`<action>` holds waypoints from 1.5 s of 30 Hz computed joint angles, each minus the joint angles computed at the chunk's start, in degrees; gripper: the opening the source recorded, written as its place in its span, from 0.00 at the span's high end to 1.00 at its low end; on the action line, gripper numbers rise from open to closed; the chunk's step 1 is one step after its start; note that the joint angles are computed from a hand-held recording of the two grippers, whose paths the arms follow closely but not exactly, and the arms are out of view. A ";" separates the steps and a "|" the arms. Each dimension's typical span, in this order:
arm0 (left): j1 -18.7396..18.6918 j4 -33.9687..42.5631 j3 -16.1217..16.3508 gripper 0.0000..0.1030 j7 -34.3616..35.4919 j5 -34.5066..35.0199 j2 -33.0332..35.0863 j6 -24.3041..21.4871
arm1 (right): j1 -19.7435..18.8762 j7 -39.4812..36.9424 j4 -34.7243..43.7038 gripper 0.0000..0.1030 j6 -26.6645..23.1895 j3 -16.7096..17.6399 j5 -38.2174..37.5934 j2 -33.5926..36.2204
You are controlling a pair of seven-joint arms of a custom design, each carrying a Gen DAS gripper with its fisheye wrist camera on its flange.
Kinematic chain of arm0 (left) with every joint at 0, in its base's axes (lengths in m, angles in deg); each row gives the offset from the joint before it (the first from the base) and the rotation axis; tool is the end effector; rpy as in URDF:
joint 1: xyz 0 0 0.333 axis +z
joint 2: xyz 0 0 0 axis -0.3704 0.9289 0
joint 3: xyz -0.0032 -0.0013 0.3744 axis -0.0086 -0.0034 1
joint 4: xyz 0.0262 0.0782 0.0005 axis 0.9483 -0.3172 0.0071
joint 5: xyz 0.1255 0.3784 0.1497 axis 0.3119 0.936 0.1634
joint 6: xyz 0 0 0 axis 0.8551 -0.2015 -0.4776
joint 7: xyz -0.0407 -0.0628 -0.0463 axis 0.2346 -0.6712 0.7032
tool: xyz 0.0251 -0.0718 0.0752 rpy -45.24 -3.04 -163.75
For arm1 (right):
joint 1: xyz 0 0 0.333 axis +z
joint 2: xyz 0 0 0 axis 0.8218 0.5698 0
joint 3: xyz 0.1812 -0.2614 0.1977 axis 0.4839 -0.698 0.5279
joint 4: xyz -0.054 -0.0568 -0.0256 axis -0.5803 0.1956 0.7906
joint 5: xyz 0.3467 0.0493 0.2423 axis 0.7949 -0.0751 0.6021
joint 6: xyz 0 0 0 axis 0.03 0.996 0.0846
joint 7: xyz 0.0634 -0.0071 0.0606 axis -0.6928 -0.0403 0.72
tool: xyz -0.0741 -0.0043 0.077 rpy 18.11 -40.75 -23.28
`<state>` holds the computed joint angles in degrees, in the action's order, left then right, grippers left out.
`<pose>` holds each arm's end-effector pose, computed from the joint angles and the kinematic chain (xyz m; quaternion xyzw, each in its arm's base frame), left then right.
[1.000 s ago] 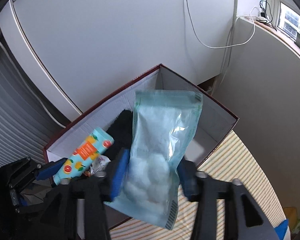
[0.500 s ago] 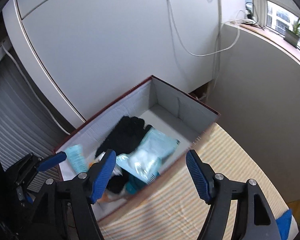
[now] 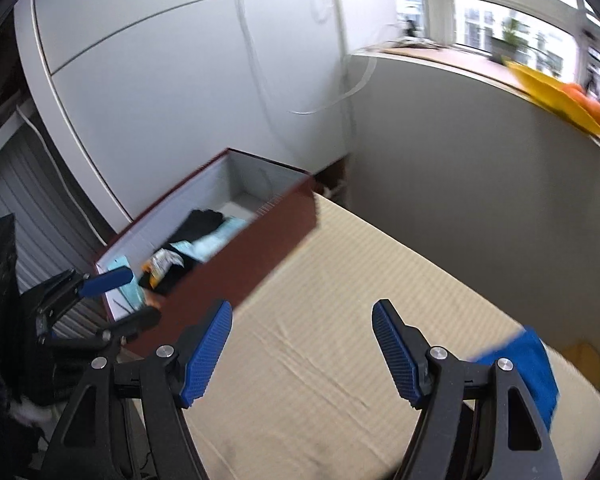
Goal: Organize soft objects
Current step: 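Open both tools and move them back over the black velvet pouch, then grasp the black velvet pouch with the left tool while the right tool grasps it too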
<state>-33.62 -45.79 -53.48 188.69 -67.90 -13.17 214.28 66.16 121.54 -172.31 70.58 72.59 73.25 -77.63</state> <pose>0.5244 -0.1342 0.5924 -0.4269 0.8174 -0.3578 0.1469 0.4898 0.1367 0.6141 -0.6503 0.6687 -0.1947 0.3032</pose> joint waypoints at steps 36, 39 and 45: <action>-6.10 4.20 -8.77 0.32 -1.82 1.32 7.91 -25.27 | -3.97 10.47 -33.99 0.41 -2.60 -9.93 16.45 -28.91; -5.90 4.33 -8.84 0.32 -1.40 0.62 8.42 -25.84 | -3.87 10.28 -33.79 0.42 -1.44 -9.68 17.97 -26.96; -5.37 4.19 -8.87 0.35 -0.26 -1.84 9.13 -26.31 | -2.24 10.42 -34.86 0.48 2.42 -10.22 21.74 -25.34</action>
<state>-38.99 -41.60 -62.35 188.44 -69.74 -4.04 187.97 63.92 131.96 -207.17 73.00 62.37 94.99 -102.97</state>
